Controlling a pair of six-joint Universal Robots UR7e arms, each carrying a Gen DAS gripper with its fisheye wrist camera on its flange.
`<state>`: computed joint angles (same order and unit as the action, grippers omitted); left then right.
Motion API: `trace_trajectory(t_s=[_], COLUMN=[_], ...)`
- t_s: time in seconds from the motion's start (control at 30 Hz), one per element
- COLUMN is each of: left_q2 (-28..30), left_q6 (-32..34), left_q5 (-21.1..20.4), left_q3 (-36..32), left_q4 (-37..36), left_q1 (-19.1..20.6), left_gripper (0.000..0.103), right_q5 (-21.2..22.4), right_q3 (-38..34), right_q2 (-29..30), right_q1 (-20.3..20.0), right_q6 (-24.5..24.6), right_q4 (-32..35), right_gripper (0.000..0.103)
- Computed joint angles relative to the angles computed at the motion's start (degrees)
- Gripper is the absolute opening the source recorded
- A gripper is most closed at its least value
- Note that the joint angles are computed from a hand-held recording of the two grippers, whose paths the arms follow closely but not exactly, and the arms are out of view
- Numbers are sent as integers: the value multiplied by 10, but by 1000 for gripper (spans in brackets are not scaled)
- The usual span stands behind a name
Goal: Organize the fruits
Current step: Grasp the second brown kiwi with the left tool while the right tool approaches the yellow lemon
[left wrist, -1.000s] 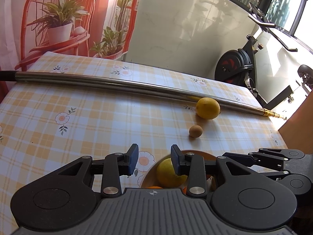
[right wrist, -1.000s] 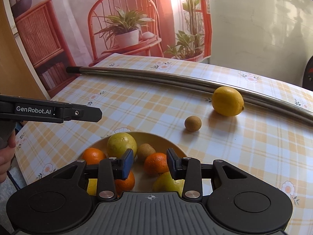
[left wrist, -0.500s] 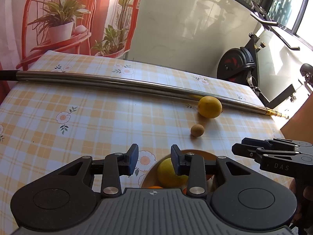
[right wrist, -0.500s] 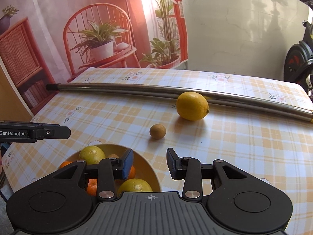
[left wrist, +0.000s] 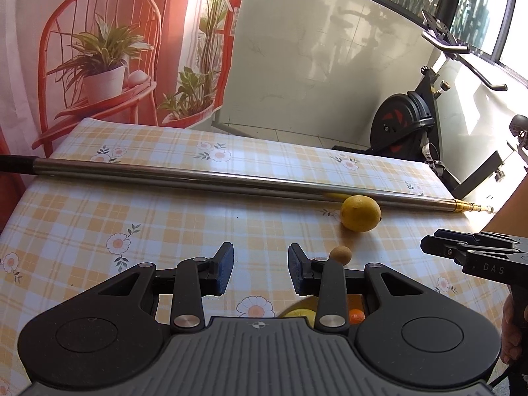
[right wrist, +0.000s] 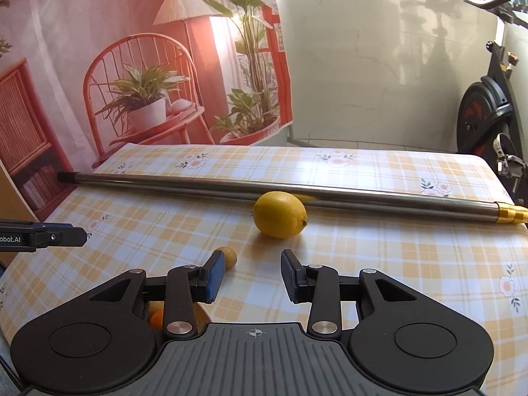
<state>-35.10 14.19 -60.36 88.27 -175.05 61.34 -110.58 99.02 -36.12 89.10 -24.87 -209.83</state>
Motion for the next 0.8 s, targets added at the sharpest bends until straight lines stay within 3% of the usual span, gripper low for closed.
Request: trace_trajectory(t_s=[0.3, 0.5, 0.67, 0.8], left_q2=[30, 72, 112, 143], left_q6=[40, 52, 43, 61], left_q5=[9, -25, -79, -70], left_q3=[-50, -110, -179, -215], left_q4=[14, 109, 212, 244], left_q1=[-4, 0, 12, 12], left_gripper=[40, 40, 41, 41], right_q5=[5, 9, 9, 12], right_q3=[-9, -14, -25, -30], right_q2=[-3, -1, 2, 3], right_q1=[-8, -14, -17, -22], right_q6=[-2, 2, 2, 0], right_q4=[-12, -2, 0, 2], right_gripper=[35, 35, 35, 35])
